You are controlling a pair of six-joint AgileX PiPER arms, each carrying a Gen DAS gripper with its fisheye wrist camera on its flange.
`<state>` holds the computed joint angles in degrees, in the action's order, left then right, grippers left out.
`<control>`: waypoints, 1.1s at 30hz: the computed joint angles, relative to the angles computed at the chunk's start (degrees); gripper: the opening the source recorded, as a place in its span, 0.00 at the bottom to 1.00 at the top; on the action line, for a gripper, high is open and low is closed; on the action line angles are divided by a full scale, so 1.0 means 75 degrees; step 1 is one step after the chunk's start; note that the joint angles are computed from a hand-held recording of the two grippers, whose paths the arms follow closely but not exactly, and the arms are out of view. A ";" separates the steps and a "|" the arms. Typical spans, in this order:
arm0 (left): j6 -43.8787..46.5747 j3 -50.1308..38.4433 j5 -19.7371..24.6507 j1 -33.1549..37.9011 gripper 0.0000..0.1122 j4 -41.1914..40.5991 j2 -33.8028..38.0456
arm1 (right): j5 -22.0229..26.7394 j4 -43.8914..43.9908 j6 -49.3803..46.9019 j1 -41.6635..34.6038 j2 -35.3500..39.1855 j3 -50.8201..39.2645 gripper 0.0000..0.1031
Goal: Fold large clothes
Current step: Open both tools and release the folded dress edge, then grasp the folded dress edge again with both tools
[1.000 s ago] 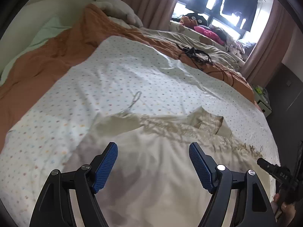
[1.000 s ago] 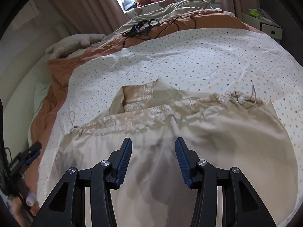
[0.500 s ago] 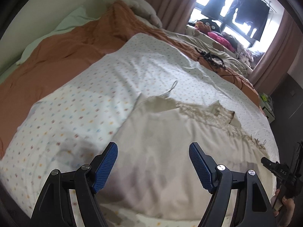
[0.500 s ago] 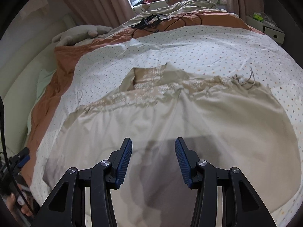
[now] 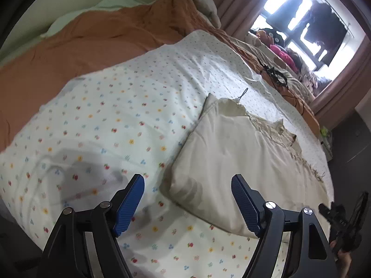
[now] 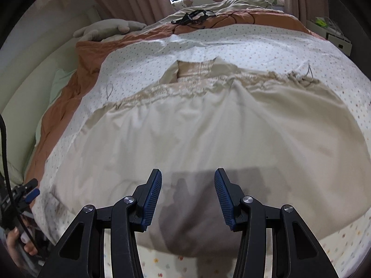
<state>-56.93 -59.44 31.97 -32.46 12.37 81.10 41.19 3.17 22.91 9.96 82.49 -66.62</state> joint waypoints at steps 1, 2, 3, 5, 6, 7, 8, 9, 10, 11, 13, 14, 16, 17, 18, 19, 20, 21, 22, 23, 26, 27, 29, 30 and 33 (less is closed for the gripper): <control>0.0087 0.0185 -0.0155 0.0062 0.66 -0.0130 -0.0105 | -0.0022 0.0000 0.0058 0.0054 -0.0063 0.0114 0.46; 0.0155 0.0243 -0.0222 0.0099 0.65 -0.0213 -0.0120 | -0.0031 -0.0020 0.0116 0.0104 -0.0106 0.0194 0.46; 0.0339 0.0393 -0.0358 0.0186 0.63 -0.0451 -0.0170 | -0.0048 -0.0011 0.0137 0.0153 -0.0164 0.0304 0.46; 0.0874 0.0555 -0.0605 0.0357 0.59 -0.1090 -0.0168 | -0.0092 0.0093 0.0087 0.0249 -0.0265 0.0551 0.46; 0.1314 0.0637 -0.0758 0.0465 0.56 -0.1593 -0.0136 | -0.0119 0.0179 0.0044 0.0302 -0.0305 0.0677 0.46; 0.1756 0.0716 -0.0900 0.0554 0.55 -0.2102 -0.0084 | -0.0151 0.0289 -0.0007 0.0361 -0.0344 0.0815 0.46; 0.2025 0.0764 -0.0993 0.0592 0.54 -0.2403 -0.0037 | -0.0193 0.0307 0.0030 0.0434 -0.0370 0.0926 0.45; 0.2234 0.0798 -0.1072 0.0604 0.53 -0.2624 0.0035 | -0.0214 0.0284 0.0082 0.0508 -0.0398 0.1016 0.43; 0.2367 0.0803 -0.1114 0.0609 0.53 -0.2757 0.0110 | -0.0221 0.0265 0.0107 0.0564 -0.0409 0.1069 0.41; 0.2551 0.0802 -0.1165 0.0635 0.52 -0.2959 0.0191 | -0.0245 0.0242 0.0154 0.0640 -0.0453 0.1150 0.41; 0.3345 0.0842 -0.1337 0.0780 0.52 -0.3841 0.0389 | -0.0309 0.0235 0.0177 0.0731 -0.0553 0.1264 0.41; 0.3586 0.0830 -0.1357 0.0833 0.52 -0.4101 0.0466 | -0.0333 0.0210 0.0195 0.0777 -0.0602 0.1302 0.40; 0.4154 0.0735 -0.1403 0.0926 0.51 -0.4675 0.0747 | -0.0359 0.0222 0.0177 0.0817 -0.0635 0.1313 0.40; 0.4348 0.0713 -0.1408 0.0956 0.50 -0.4855 0.0824 | -0.0395 0.0259 0.0116 0.0826 -0.0655 0.1335 0.40; 0.4756 0.0623 -0.1413 0.1004 0.47 -0.5234 0.1018 | -0.0338 0.0151 0.0177 0.0873 -0.0611 0.1301 0.40; 0.5061 0.0581 -0.1410 0.1033 0.43 -0.5537 0.1120 | -0.0287 0.0085 0.0215 0.0888 -0.0540 0.1261 0.39; 0.5442 0.0478 -0.1377 0.1081 0.42 -0.5931 0.1325 | -0.0223 0.0081 0.0222 0.0887 -0.0420 0.1240 0.38; 0.5535 0.0422 -0.1374 0.1096 0.41 -0.6020 0.1443 | -0.0172 0.0161 0.0172 0.0856 -0.0294 0.1232 0.33; 0.5525 0.0364 -0.1428 0.1087 0.41 -0.5987 0.1539 | -0.0135 0.0189 0.0166 0.0846 -0.0215 0.1229 0.31; 0.5627 0.0345 -0.1475 0.1101 0.41 -0.6039 0.1574 | -0.0103 0.0233 0.0146 0.0820 -0.0112 0.1227 0.31; 0.6436 0.0177 -0.1430 0.1260 0.40 -0.6683 0.1796 | -0.0041 0.0187 0.0108 0.0853 0.0037 0.1169 0.31; 0.6678 0.0127 -0.1382 0.1328 0.38 -0.6901 0.1854 | -0.0014 0.0161 0.0089 0.0868 0.0128 0.1119 0.31; 0.7065 0.0090 -0.1322 0.1425 0.35 -0.7262 0.1908 | 0.0062 0.0110 0.0051 0.0868 0.0424 0.0932 0.31; 0.7221 0.0110 -0.1313 0.1458 0.34 -0.7446 0.1911 | 0.0087 0.0055 0.0057 0.0855 0.0580 0.0830 0.31; 0.7662 0.0344 -0.1465 0.1473 0.34 -0.8010 0.1803 | 0.0309 -0.0322 0.0246 0.0889 0.1065 0.0274 0.30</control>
